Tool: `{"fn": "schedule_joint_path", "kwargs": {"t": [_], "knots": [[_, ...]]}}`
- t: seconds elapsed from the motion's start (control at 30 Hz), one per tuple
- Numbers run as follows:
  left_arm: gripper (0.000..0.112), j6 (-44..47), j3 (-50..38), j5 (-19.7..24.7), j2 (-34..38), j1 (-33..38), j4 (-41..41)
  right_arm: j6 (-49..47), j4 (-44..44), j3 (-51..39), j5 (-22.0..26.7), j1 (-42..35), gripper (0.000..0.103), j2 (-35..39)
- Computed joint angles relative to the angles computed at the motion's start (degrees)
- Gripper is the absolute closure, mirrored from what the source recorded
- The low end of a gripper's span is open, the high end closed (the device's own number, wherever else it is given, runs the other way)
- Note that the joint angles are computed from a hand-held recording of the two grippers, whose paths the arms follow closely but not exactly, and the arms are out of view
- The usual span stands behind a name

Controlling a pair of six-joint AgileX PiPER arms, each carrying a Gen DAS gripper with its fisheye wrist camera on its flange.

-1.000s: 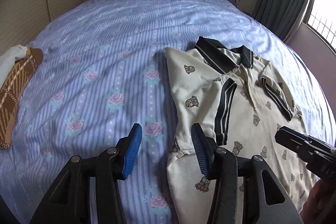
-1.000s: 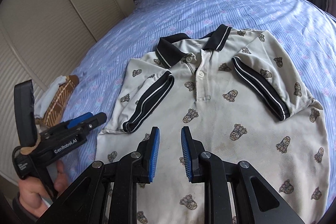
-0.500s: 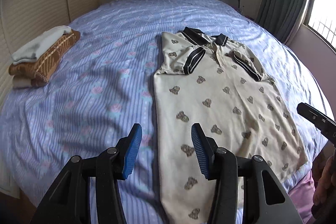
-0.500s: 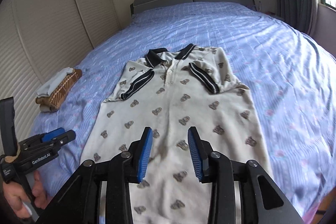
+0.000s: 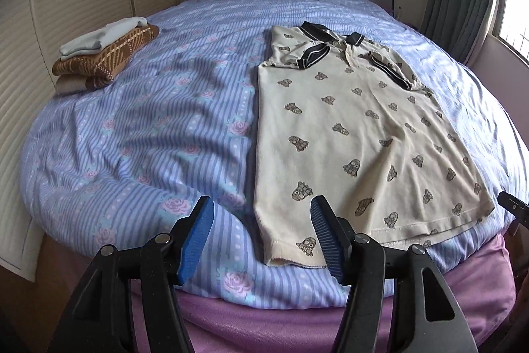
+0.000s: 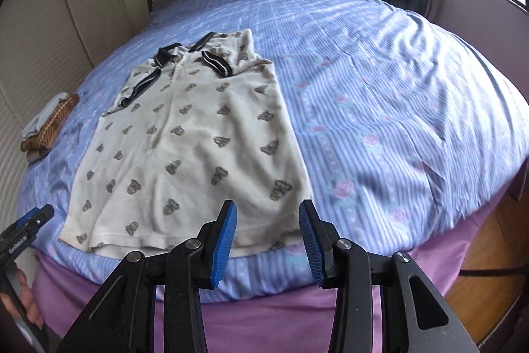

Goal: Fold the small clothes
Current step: 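Move both grippers back to the shirt hem, then grasp the hem corners with the right gripper while the left gripper grasps the hem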

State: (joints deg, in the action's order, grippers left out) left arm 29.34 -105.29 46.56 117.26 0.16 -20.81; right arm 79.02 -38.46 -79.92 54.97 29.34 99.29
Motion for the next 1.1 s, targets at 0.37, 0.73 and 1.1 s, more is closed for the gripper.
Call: {"fn": "schedule_joint_path", "kwargs": {"t": [0.37,0.73,1.1], "knots": [[0.052,-0.68,5.34,-3.19,-2.38,-1.46,0.81,0.4,2.94,4.38,-3.52,-1.75,0.08,-1.59],[0.052,0.1,5.35,-2.92,-2.76,-2.48,-0.88,0.73,15.6,11.43,-19.16,-8.65,0.082,-3.1],[0.052,0.39,5.07,-2.24,-2.21,-3.08,-0.68,17.23,5.6,16.47,-17.6,-7.69,0.101,-8.03]]}}
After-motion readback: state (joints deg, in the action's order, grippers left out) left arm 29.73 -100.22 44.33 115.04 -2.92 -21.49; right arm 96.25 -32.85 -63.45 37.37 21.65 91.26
